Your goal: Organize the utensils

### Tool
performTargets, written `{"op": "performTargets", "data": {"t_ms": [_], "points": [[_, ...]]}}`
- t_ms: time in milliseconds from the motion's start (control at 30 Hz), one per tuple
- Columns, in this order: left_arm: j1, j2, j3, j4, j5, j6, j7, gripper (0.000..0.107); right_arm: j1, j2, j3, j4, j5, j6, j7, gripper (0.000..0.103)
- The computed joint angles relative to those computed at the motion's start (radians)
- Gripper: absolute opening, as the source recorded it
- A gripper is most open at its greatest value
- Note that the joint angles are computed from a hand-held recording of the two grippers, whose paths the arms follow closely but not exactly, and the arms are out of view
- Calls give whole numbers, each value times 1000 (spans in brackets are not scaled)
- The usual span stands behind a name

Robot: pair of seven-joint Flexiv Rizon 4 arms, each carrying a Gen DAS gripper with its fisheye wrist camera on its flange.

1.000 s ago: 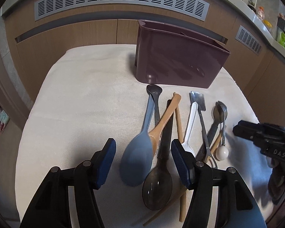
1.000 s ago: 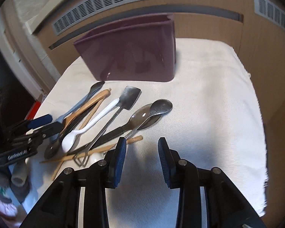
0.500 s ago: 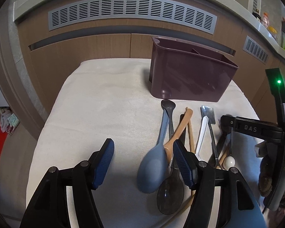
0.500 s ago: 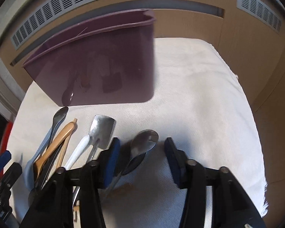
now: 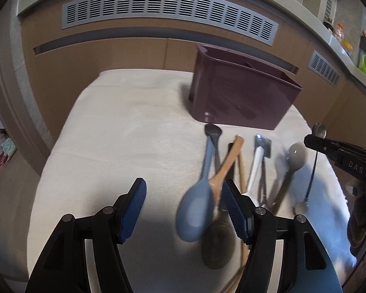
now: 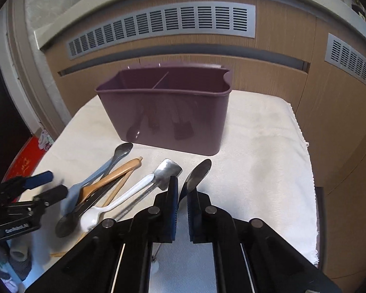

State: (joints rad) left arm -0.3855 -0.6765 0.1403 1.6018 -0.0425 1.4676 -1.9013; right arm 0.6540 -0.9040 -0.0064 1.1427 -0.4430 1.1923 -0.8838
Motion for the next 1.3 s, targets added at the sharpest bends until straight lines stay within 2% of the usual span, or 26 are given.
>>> {"op": "performTargets", "data": {"t_ms": [67,333,400,467,533,600,733,800,900,1000,1100,1133,1233,1300], "points": [[14,-1,-30,-10,-3,-9,24,65,-11,-8,21,-29,14,-8,-15,5],[-17,-10,-25,-84,42,-69,74,65,-25,31,2,30,29,106,-15,5],[8,-11,-68,-93,37,-71,114,63,-24,42,-8,44,25,130,-9,5],[57,-19,-146,-110,14,-94,200,52,-22,52,-17,57,19,146,-3,5],[95,-37,-205,-157,-21,-169,290,34,-23,57,-16,65,16,153,-2,5],[116,-62,-236,-223,-58,-270,362,28,-23,63,-18,78,14,166,0,5],[62,-151,-149,-453,-14,-508,397,27,-34,66,-2,91,20,191,-9,5],[53,-215,-136,-592,1,-649,420,27,-41,65,9,90,27,194,-17,5],[41,-306,-116,-772,25,-809,418,27,-48,64,23,92,37,196,-30,5],[40,-374,-114,-895,34,-906,400,26,-52,64,31,98,44,201,-46,5],[47,-370,-124,-879,32,-876,363,16,-52,54,30,89,48,199,-55,5],[44,-349,-119,-840,42,-834,339,15,-48,50,21,86,46,196,-53,5],[46,-257,-116,-663,60,-650,266,15,-46,36,7,67,42,162,-50,6],[51,-184,-116,-527,60,-499,206,14,-42,23,-5,43,32,92,-45,13]]}}
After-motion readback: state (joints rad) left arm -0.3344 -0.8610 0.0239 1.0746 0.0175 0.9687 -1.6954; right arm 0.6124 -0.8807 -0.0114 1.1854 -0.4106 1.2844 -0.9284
